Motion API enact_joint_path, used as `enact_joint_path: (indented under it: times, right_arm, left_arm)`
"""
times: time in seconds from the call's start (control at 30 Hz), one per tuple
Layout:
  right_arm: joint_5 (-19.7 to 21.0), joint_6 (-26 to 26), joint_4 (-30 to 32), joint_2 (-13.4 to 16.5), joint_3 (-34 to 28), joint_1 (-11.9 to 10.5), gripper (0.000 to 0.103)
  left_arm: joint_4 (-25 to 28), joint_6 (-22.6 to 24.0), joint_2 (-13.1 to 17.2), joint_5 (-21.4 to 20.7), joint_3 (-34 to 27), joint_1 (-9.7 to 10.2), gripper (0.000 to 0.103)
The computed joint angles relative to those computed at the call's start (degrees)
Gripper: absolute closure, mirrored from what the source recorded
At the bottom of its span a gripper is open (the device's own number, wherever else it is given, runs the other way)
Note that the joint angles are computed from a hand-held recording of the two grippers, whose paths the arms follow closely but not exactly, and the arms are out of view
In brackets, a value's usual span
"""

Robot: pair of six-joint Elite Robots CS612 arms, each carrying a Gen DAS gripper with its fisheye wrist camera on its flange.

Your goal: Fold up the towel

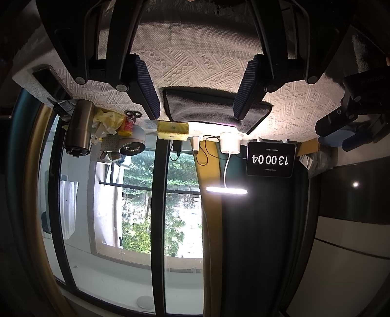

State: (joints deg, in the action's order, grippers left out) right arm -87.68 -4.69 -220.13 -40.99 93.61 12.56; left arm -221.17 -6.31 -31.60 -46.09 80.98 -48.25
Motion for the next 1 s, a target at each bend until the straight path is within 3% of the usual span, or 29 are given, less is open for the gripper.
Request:
enact_joint_path:
  times: [1.0]
  right_arm:
    - [-0.24, 0.2, -0.43, 0.1, -0.02, 0.03, 0.037]
  left_arm:
    - [0.12, -1.02, -0.28, -0.22, 0.75, 0.12, 0.005]
